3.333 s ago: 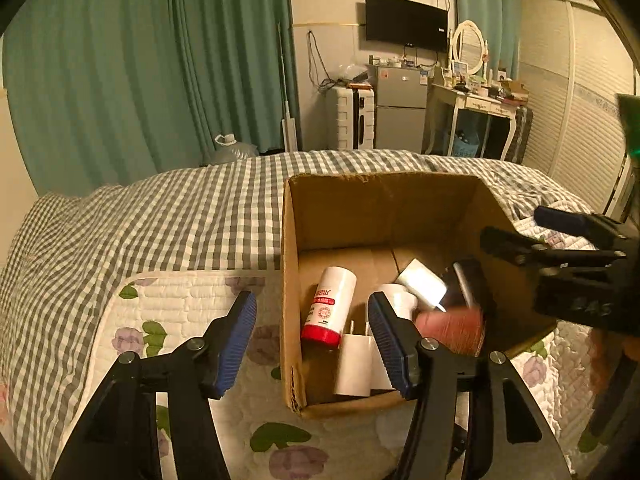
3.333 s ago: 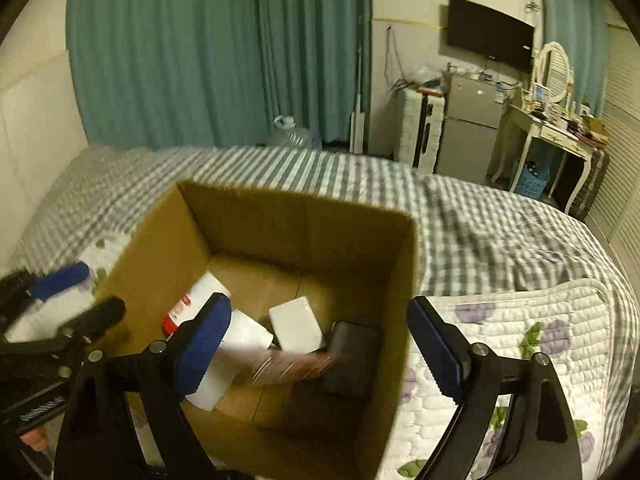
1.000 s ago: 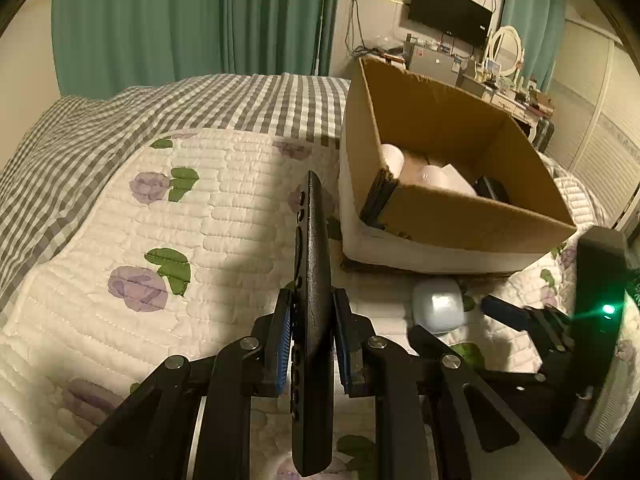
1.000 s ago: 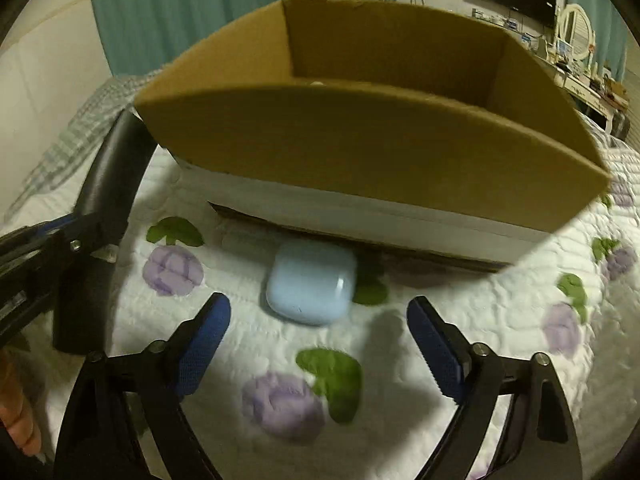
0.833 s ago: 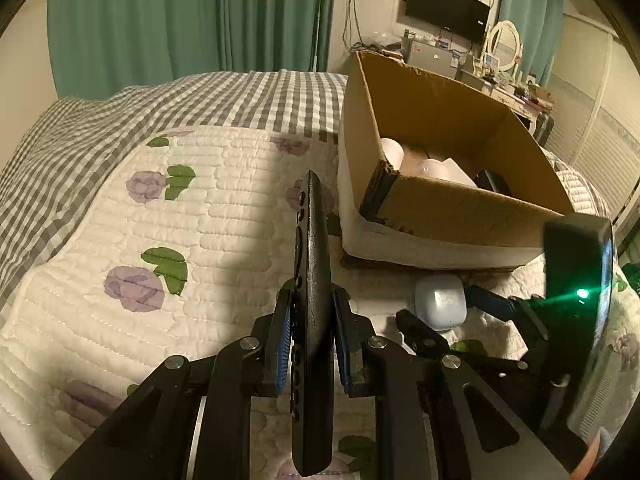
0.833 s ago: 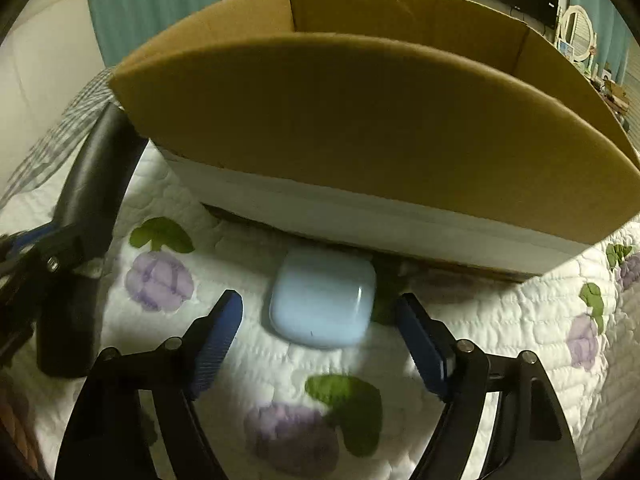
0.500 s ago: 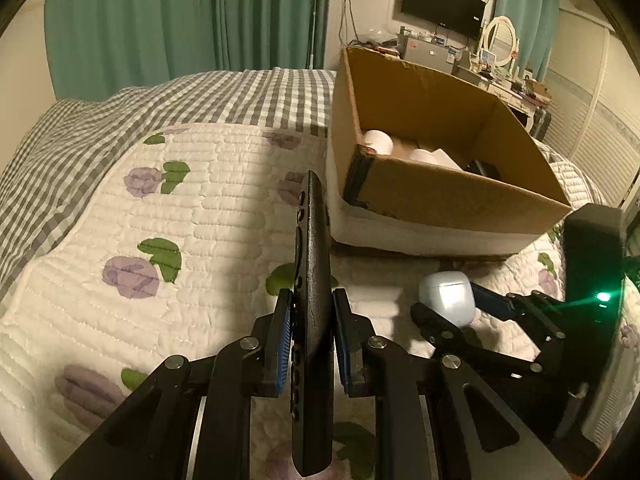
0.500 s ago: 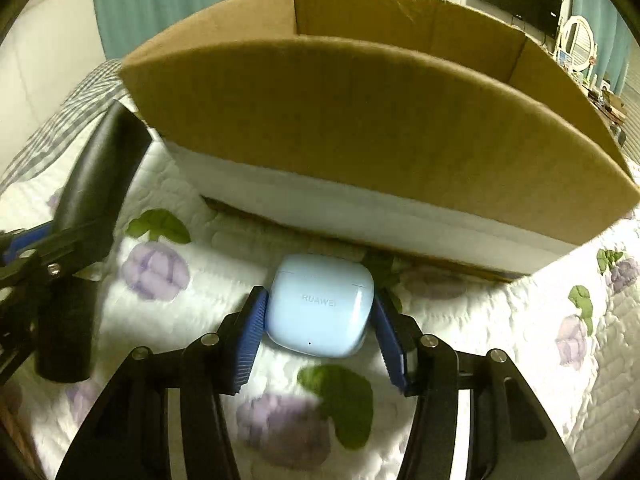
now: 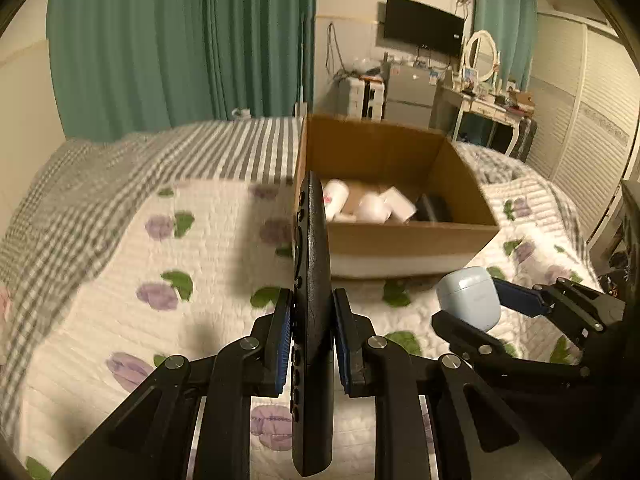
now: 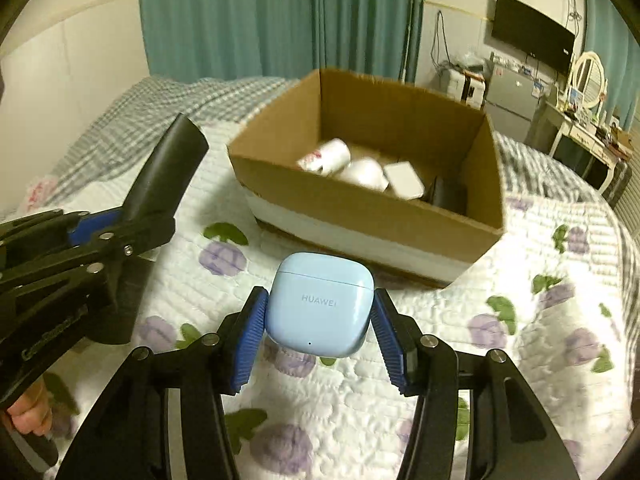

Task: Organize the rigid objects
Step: 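Lower the remote into the box with left tool while right tool drops the earbud case in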

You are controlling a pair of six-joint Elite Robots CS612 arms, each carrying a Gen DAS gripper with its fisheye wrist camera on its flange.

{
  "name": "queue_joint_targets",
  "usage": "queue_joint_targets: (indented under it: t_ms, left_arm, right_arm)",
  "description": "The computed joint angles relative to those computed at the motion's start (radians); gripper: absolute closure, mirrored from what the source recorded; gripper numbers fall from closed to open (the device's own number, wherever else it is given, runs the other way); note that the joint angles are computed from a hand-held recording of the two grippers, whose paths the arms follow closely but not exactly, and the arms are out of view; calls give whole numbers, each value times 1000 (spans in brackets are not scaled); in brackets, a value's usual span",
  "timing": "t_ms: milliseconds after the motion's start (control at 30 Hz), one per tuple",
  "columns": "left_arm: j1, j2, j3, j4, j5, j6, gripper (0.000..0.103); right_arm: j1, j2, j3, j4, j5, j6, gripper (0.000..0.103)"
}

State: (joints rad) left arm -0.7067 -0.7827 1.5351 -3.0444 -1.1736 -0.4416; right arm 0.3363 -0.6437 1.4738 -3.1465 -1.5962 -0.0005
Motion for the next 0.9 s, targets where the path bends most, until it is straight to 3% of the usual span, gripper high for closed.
queue_joint_targets:
  t_ms: [267,467,700,900]
  left_arm:
    - [-7,0,-73,-1,-16,49,84]
    - [4,49,-196,40,-39,95,83]
    - [28,137,-366,134,-59,129,83]
    - [47,194,-453,203,-96,127,83]
  right_arm:
    - [-33,-74,52,-105,16,-28,51]
    - [-59,-71,-8,-113,8,-31,51]
    - [-85,-8,-153,-33,4,-19,51]
    - [-100,91,-327,112,9,11,51]
